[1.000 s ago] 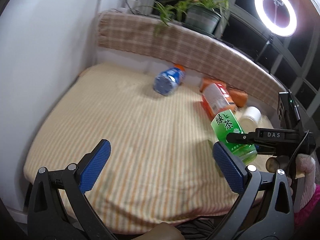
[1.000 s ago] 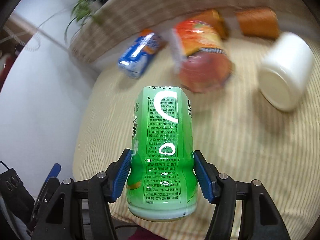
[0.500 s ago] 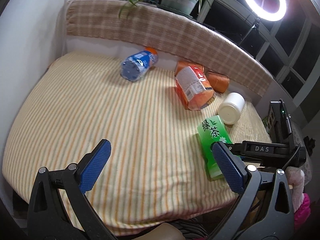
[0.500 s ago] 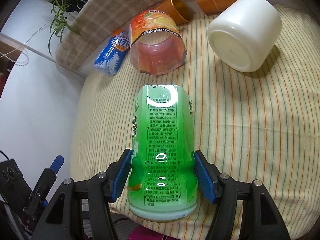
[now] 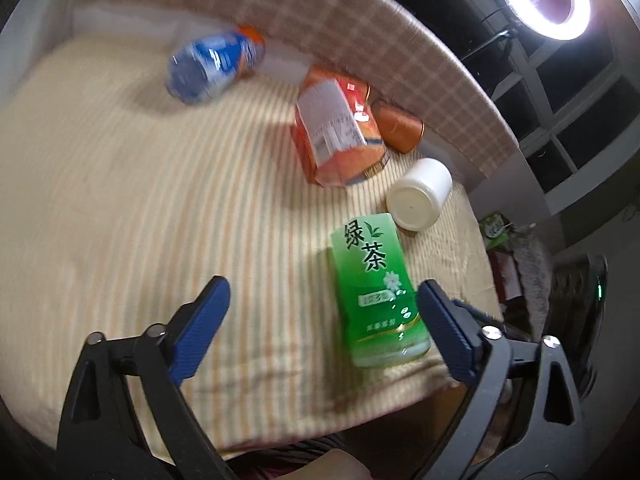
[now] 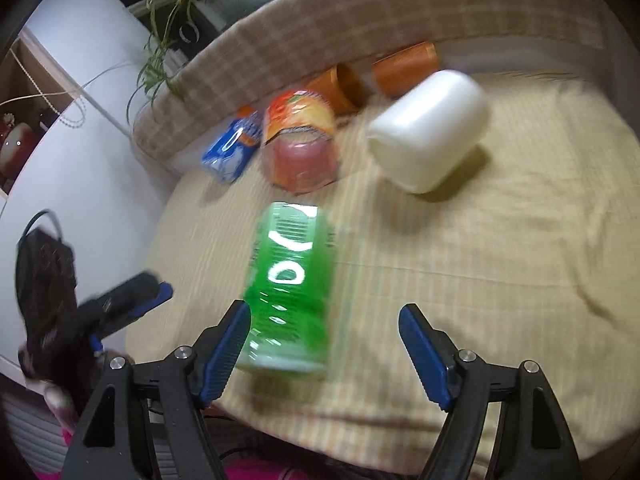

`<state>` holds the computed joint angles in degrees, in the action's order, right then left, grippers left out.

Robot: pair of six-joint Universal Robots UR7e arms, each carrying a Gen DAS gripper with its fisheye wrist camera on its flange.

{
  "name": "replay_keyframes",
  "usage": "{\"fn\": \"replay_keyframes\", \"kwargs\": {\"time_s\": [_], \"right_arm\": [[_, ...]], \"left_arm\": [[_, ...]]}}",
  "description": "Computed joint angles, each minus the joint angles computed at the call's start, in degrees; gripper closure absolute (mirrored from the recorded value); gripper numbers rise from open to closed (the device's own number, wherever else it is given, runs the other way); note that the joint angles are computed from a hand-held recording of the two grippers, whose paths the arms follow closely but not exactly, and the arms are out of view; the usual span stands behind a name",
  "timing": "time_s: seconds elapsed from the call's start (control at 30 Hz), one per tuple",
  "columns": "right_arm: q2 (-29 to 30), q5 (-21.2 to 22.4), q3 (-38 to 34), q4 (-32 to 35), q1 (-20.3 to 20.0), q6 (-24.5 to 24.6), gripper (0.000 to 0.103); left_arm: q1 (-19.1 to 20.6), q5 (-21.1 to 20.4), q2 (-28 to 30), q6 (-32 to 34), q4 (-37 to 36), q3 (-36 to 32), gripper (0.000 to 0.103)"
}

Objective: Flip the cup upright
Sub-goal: 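Lift the green bottle with the right tool and swing it base-down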

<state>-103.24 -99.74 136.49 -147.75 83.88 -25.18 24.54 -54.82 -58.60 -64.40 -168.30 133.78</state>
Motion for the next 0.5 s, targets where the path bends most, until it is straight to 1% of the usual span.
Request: {"fn": "replay_keyframes", "kwargs": {"time_s": [0.03,0.1,0.13,0.17,0.3,0.4,0.43,0.5], "right_arm": [[-1.14,-0.18,0.44,-0.20,-0.61,-0.34,0.024],[-2.82,-0.33,1.02,-0.47,-1.61,-0.76,0.024],[-3.78,-0.40,1.30,-0.56,-2.29,-1.16,0.024],[-4.50,-0.50,1.55,-0.77,-2.78,-1.44,0.024],[-6.34,-0.31,1.83,-1.27,-4.88,-2.21,0.024],[-6.99,0.51,1.82,-1.09,-6.45,-2.44,0.024],[-7.03,0.62,1.83,-1.21,-6.81,-2.52,0.024],[-7.43,1.05,2.01,-1.02,-7.60,-2.97,0.024]], "left_arm": [[1.73,-2.35,1.24,1.07,-2.50,-0.79,0.008],[3.15,-4.44,2.36,1.43,-4.13,-1.63,0.009],[4.21,-6.19,3.37,2.22,-5.82,-2.36,0.011],[4.73,-7.03,3.90,2.71,-6.19,-2.97,0.014],[6.18,-9.50,6.00,4.75,-5.06,-6.11,0.015],[7.05,-10.51,7.34,5.70,-3.97,-8.10,0.017],[7.40,-10.80,7.76,5.91,-3.38,-8.84,0.019],[7.97,-11.60,8.34,6.35,-3.02,-9.76,0.019]]}}
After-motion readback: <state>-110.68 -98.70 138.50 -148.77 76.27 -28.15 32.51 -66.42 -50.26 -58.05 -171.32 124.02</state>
